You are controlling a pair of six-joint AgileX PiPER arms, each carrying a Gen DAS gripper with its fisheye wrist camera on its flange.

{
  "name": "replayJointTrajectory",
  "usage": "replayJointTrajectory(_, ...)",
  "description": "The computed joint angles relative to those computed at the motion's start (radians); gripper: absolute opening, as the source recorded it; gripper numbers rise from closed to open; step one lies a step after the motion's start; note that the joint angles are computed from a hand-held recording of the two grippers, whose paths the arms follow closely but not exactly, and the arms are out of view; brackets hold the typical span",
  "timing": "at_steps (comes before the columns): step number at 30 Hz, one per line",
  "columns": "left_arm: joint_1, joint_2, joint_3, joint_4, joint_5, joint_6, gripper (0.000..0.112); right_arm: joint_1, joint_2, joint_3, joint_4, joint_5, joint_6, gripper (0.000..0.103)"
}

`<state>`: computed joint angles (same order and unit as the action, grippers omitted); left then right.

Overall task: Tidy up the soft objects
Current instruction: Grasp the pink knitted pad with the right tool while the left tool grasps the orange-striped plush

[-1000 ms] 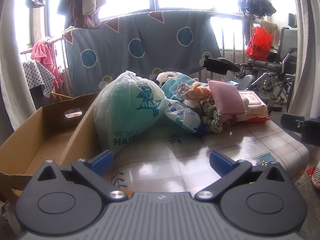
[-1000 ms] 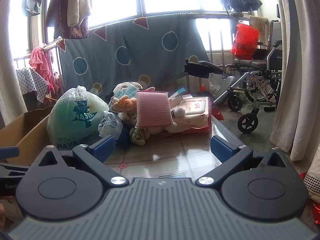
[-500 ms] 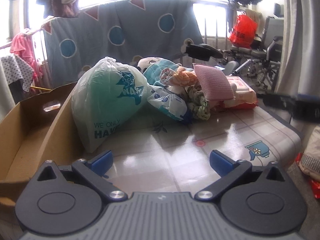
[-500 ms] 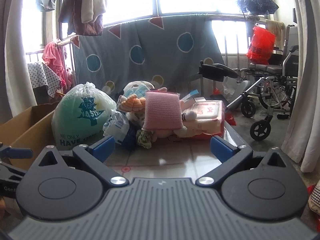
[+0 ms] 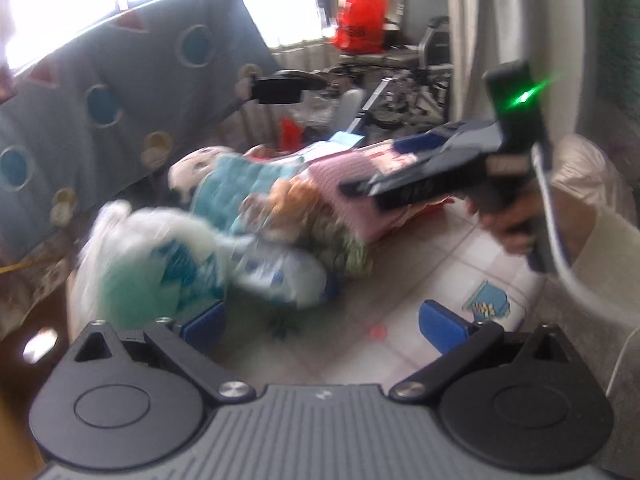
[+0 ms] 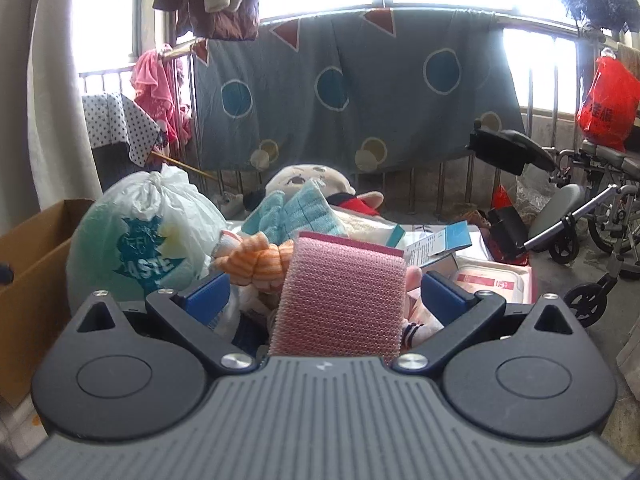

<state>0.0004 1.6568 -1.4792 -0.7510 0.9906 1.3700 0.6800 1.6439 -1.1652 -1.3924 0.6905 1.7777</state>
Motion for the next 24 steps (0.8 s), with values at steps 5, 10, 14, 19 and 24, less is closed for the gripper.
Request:
replayJointTrajectory(5, -0.181, 0.220, -0.266, 0.106, -0.138, -0.056, 0.100, -0.081, 0.117, -0.087, 0.067, -0.093, -0.126, 0.099)
replayJointTrajectory(10, -0.257, 0.457, -0.588, 0.235, -0.101, -0.090, 0.078, -0.130, 0.144, -0.124, 0.192, -0.128, -0.237, 0.091)
replayJointTrajectory(14, -0.263, 0.616, -0.848, 0.258, 0.057, -0.174, 0.074, -0.143, 0.132, -0.108, 0.225, -0.167, -0.299, 0.083)
replayJointTrajectory(19, -0.306, 0.718, -1.001, 0.402, 0.063, -0.248, 0.073, -0.138, 0.112, -0.098, 0.288, -0.176, -0.382, 0.080)
replayJointTrajectory(24, -0.301, 0.802, -1.199, 0.431, 0.173, -0.373, 0.034, -0.112, 0.097, -0.089, 0.269, -0.154, -0.356, 0.077)
